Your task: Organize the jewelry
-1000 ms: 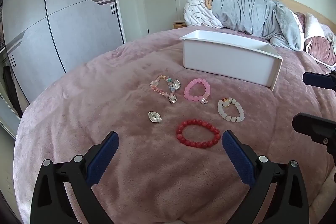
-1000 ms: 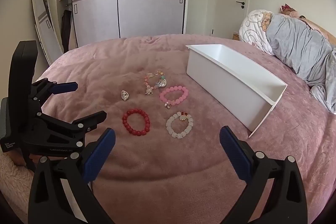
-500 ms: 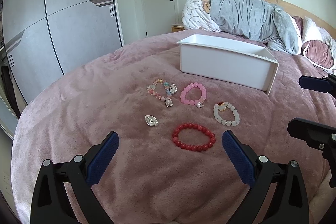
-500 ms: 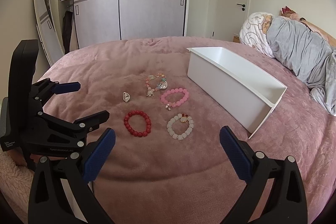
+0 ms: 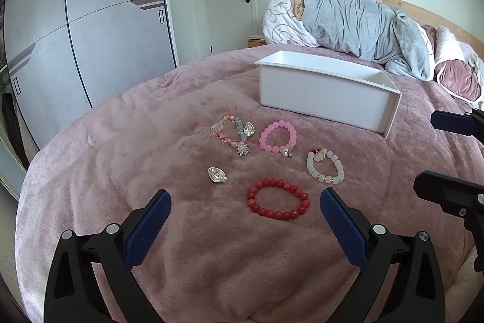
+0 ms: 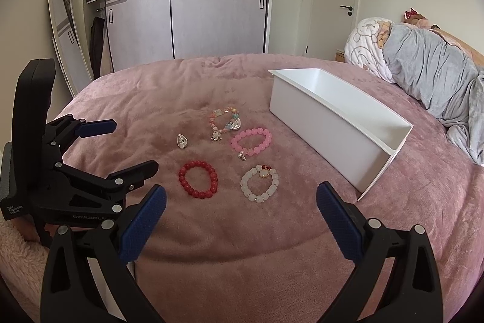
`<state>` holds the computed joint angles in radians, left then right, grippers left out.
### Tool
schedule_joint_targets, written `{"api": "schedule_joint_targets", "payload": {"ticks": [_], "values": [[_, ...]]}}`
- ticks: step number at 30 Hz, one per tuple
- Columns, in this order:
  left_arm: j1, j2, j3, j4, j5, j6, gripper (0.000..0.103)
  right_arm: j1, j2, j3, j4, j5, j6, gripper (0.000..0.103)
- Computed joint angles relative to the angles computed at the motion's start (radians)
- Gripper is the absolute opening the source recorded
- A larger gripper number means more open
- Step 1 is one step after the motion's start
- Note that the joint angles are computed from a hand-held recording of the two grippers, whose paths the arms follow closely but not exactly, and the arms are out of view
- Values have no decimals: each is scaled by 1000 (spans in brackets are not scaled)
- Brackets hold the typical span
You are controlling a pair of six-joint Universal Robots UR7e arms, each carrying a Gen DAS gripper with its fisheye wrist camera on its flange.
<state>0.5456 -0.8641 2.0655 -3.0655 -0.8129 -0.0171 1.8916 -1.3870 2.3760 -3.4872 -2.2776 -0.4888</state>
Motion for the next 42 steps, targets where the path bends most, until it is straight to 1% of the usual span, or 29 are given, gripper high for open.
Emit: {"api": "schedule_joint_targets", "payload": {"ticks": [18, 28, 40, 42], "values": [[4, 0, -5, -5, -7, -6, 100, 5, 8, -1, -13, -8, -11, 98], [3, -1, -4, -9, -8, -3, 100, 2, -1, 3, -6, 2, -4, 98], [-2, 4, -12, -9, -14, -14, 100, 4, 3, 1, -3, -7, -3, 98], [-4, 2, -2, -10, -4, -14, 100, 4, 5, -1, 1, -12, -2, 98]]}}
